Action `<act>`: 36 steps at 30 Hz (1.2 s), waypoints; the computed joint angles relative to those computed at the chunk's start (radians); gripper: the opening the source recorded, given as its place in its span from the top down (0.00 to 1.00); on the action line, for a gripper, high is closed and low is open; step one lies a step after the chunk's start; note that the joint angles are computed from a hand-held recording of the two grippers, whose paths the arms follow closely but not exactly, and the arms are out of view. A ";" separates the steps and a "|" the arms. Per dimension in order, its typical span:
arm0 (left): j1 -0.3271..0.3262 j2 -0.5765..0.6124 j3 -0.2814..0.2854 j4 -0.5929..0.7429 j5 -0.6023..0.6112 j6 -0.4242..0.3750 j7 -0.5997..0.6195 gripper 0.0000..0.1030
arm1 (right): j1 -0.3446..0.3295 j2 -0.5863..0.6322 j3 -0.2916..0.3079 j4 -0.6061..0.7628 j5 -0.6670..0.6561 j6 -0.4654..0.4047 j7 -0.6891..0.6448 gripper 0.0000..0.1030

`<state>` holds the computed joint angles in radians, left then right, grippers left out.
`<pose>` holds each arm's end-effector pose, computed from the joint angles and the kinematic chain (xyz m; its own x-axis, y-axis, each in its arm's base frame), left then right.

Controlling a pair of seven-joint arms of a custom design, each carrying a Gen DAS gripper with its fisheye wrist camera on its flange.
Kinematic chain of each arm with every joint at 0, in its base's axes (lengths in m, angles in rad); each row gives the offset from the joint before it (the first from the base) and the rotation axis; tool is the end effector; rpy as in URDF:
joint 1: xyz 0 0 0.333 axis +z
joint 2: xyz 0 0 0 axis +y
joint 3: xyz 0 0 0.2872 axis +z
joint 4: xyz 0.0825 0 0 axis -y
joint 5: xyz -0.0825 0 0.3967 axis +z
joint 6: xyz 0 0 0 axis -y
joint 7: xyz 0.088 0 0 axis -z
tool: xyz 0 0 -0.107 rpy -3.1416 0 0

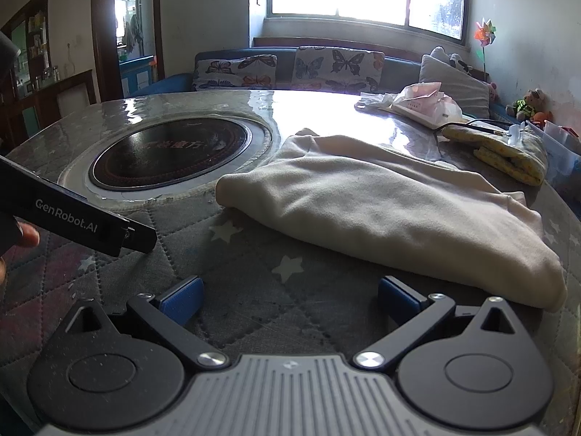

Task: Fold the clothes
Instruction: 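Reach both grippers toward the crumpled cream sweatshirt and grasp its edges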

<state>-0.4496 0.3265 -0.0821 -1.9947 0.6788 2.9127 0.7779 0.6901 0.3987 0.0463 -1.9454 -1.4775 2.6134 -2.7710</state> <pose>0.5336 -0.3558 0.3203 -0.3337 -0.9426 -0.0115 -0.7483 0.2723 -0.6049 0.4514 0.4377 0.2542 0.0377 -0.9993 0.0024 -0.6451 -0.0261 -0.7637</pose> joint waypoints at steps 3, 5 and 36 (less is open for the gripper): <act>0.010 0.000 -0.010 0.001 -0.020 -0.002 0.023 0.00 | -0.003 0.001 0.001 0.003 0.012 0.003 -0.009 0.00; 0.014 0.000 -0.015 0.001 -0.034 -0.003 0.040 0.00 | -0.006 0.001 -0.001 0.006 0.027 0.006 -0.027 0.00; 0.048 0.422 -0.197 0.618 -0.467 -0.002 0.765 0.41 | -0.231 -0.129 -0.022 -0.072 0.036 0.042 -0.098 0.44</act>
